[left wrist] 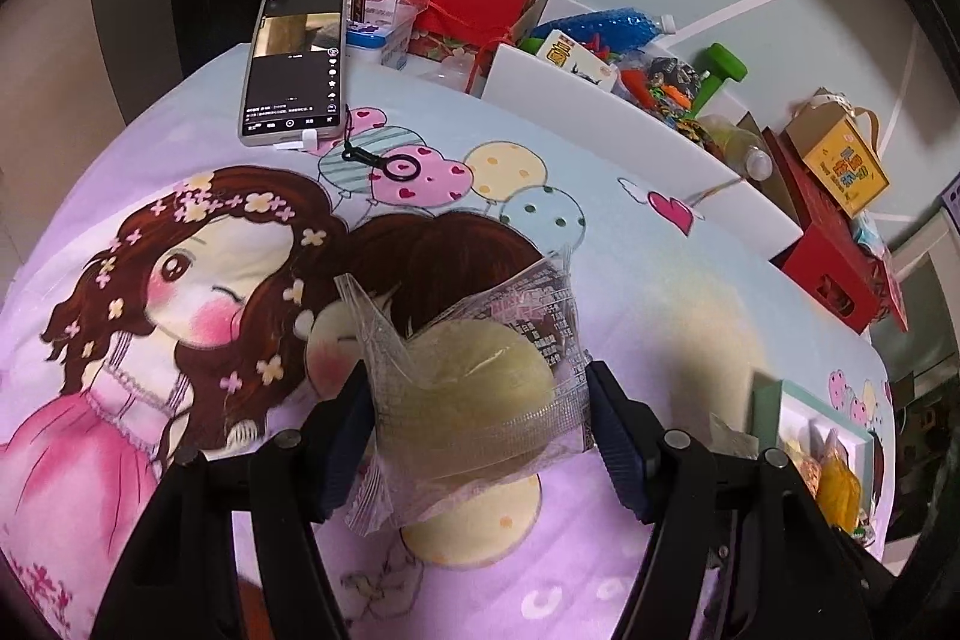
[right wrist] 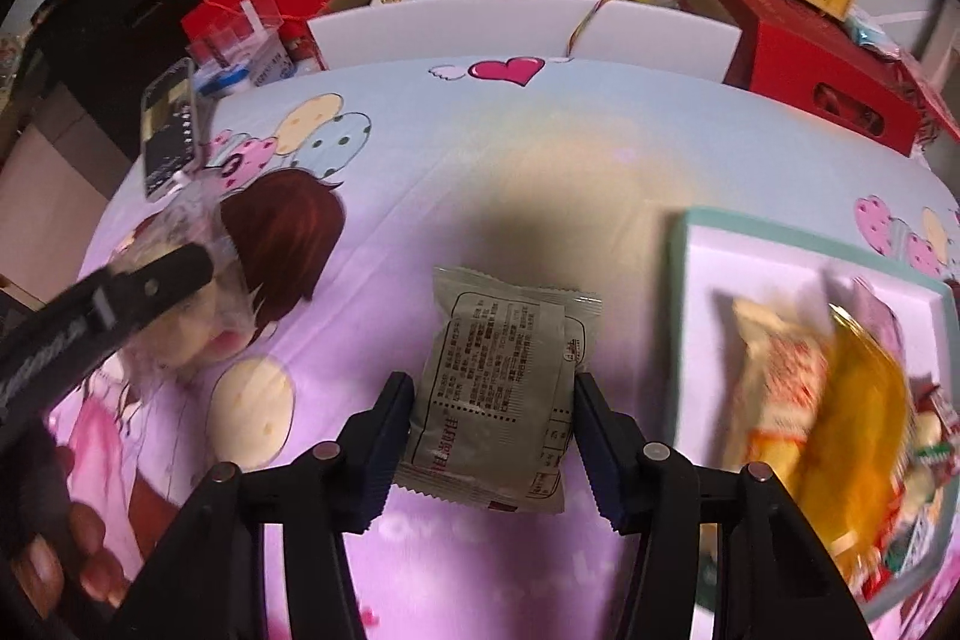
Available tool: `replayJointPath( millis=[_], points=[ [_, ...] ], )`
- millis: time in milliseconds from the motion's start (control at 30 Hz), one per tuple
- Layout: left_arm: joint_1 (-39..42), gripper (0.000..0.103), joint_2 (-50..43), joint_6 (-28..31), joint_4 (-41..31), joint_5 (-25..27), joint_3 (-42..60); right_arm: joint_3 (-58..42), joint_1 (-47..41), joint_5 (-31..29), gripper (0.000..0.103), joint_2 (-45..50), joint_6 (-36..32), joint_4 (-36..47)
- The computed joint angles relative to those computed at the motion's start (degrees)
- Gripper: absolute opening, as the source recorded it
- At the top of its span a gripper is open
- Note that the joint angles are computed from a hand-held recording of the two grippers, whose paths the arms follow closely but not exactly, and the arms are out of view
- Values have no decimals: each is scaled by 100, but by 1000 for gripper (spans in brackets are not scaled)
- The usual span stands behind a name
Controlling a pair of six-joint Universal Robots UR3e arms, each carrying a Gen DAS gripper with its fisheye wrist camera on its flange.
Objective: Organize snacks
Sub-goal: 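Carry the round cake and white pastry pack into the white tray and open both tools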
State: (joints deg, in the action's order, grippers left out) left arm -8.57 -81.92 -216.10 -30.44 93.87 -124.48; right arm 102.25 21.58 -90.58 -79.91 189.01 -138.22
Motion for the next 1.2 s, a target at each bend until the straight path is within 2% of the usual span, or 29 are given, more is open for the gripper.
replayJointPath(
  millis=[133, 300, 433, 600, 800, 967, 1200],
  points=[
    [-521, 70, -35, -124, -362, 280, 353, 599, -58, 24, 57, -544, 87, -237],
    [-1430, 70, -279, -198, -893, 1014, 1127, 1372, -238, 55, 57, -1322, 142, -429],
    [-1888, 70, -443, -233, -1033, 1242, 1523, 1922, -636, 338, 57, -2042, 23, -402],
    [-2494, 70, -875, -255, -1459, 1836, 2291, 2405, -1213, 642, 57, -2859, -181, -279],
    [-2762, 70, -1144, -279, -1556, 2049, 2726, 2628, -1977, 1045, 57, -3474, -555, 50],
    [-2927, 70, -1439, -253, -1419, 1933, 3044, 2736, -2771, 1404, 57, -3977, -928, 496],
    [-3316, 70, -2268, -96, -1390, 1832, 4000, 2781, -4182, 1901, 57, -4757, -1621, 1394]
  ],
)
